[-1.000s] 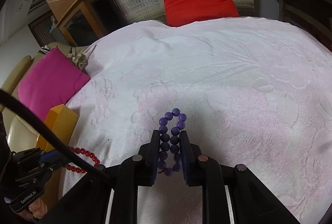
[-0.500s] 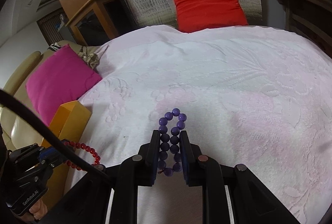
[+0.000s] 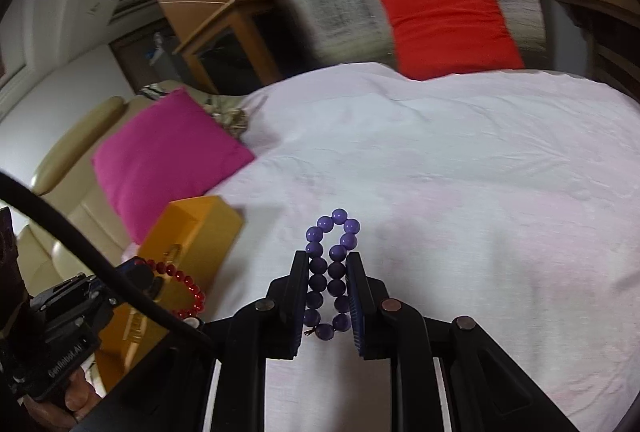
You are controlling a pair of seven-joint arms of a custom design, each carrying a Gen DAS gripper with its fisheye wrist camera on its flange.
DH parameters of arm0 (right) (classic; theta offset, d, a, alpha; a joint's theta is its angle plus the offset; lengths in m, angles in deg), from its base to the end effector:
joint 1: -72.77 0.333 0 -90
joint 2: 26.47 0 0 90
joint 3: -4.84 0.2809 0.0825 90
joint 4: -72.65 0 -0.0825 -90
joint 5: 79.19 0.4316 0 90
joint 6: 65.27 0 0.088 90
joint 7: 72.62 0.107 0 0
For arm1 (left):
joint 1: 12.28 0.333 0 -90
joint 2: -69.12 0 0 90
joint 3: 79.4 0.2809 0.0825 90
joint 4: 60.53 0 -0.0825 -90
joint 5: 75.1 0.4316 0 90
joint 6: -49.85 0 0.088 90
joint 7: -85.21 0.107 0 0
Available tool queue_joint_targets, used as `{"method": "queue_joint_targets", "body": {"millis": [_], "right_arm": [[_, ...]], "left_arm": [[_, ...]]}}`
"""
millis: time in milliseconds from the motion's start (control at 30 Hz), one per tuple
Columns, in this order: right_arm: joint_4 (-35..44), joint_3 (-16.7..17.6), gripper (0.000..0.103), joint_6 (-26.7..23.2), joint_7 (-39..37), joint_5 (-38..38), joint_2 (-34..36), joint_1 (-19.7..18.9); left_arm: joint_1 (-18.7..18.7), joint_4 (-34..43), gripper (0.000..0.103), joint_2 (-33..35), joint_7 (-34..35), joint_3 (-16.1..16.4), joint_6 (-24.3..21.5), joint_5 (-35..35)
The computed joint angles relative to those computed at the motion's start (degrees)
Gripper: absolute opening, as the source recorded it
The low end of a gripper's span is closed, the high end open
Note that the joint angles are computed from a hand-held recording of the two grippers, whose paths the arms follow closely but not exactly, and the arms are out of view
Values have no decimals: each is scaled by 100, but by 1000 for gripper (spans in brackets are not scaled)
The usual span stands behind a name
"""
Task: Organize jewelry
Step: 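Lift the red and purple bracelets and carry both grippers over the orange box, then open both grippers over the box to drop the red and purple bracelets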
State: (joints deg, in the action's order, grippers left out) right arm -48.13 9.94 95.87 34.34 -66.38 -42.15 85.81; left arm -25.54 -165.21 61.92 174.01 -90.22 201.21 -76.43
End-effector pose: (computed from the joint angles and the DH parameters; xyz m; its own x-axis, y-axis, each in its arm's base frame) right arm 0.5527 0.1746 0.6046 0.0655 -0.9057 -0.4188 -0.6316 0.2873 -0.7201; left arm 0.5675 -0.2603 0.6542 -0.3925 -0.9196 0.0164 -0.5490 0.2200 -0.8063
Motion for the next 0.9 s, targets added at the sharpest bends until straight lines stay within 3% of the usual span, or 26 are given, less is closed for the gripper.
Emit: {"method": "queue_joint_targets", "body": {"millis": [300,500,600,900], "right_arm": [[669,21,20,267,-817,960,611,697],[1101,103,20,433,-1864,2023,939,1228],[1387,228,20,318,-2207,2350,1192,1381],[1919,532,21,-249,-2427,2267,1805,1529]], "left_arm": [[554,-1040,10,-1222,-615,314,-112,697],[776,-1588,10,-1707,-816,458,-292,959],[870,-1737,10,-1751,-957,451,-348,1073],[1062,-1878,10,-1612,-1373,421,-505,1381]]}}
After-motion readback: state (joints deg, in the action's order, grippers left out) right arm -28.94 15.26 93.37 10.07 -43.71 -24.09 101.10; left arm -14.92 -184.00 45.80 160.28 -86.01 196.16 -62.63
